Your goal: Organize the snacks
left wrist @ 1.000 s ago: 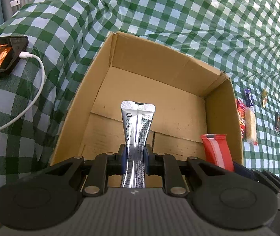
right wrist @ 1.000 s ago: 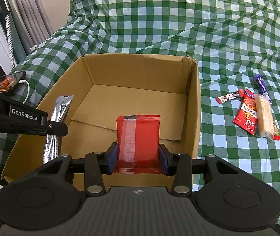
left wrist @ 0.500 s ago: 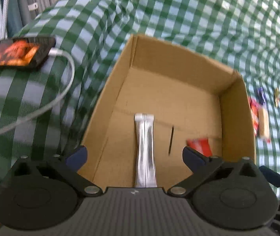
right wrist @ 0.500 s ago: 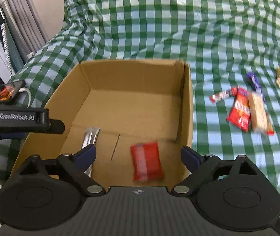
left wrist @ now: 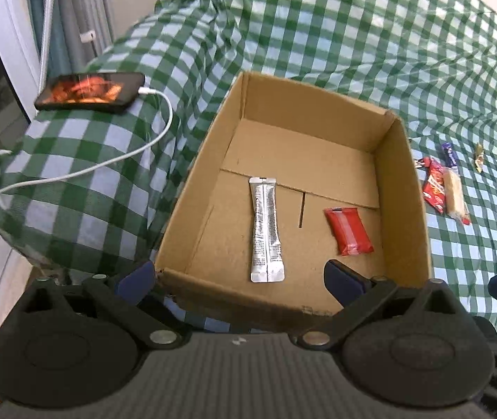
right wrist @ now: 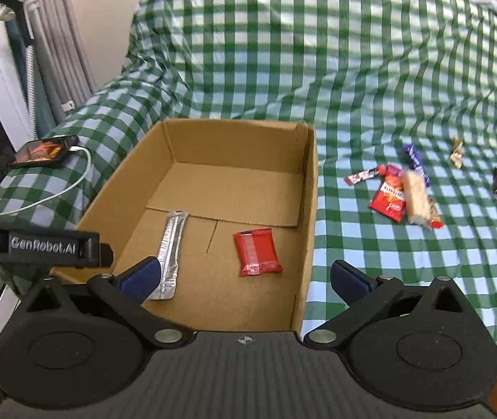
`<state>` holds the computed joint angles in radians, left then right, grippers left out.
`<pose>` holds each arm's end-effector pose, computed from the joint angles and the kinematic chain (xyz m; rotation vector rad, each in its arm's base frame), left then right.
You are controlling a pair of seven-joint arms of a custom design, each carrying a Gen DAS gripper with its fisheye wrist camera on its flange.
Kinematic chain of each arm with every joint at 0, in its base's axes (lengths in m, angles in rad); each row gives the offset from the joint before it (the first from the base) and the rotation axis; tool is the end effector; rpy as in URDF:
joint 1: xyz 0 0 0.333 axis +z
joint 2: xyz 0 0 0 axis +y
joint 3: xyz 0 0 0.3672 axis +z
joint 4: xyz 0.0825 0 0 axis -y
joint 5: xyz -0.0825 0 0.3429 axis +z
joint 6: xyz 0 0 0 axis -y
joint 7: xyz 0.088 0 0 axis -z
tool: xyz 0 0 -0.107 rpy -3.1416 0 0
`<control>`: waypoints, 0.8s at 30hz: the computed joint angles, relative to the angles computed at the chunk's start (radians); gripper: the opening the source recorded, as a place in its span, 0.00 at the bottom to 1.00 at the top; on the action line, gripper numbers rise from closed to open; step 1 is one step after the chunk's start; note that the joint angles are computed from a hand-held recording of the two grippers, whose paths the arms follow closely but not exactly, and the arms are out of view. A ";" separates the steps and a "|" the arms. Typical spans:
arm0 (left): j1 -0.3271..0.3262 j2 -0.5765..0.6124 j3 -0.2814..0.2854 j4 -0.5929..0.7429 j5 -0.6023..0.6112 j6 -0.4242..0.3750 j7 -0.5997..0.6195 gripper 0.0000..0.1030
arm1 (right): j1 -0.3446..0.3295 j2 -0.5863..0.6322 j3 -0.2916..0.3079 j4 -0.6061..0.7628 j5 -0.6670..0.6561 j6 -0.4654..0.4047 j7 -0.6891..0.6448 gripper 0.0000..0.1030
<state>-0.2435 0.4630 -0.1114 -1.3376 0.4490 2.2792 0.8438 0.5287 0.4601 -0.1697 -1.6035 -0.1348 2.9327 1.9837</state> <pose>0.6835 -0.2204 0.5757 -2.0268 1.6818 -0.5068 0.6563 0.2851 0.5364 -1.7422 1.5486 -0.5901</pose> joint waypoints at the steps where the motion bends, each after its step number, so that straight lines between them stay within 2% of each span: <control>1: -0.006 -0.017 0.003 -0.022 0.014 0.011 -0.008 1.00 | 0.013 -0.015 -0.014 -0.025 -0.013 0.016 0.009 0.99; 8: -0.029 -0.110 0.004 -0.162 0.108 0.061 -0.073 1.00 | 0.117 -0.104 -0.131 -0.166 -0.123 0.100 0.124 0.99; 17: -0.032 -0.181 -0.016 -0.266 0.180 0.109 -0.125 1.00 | 0.284 -0.171 -0.323 -0.263 -0.370 0.172 0.382 0.99; 24: -0.034 -0.204 -0.024 -0.291 0.218 0.119 -0.146 1.00 | 0.327 -0.199 -0.385 -0.289 -0.546 0.192 0.561 0.99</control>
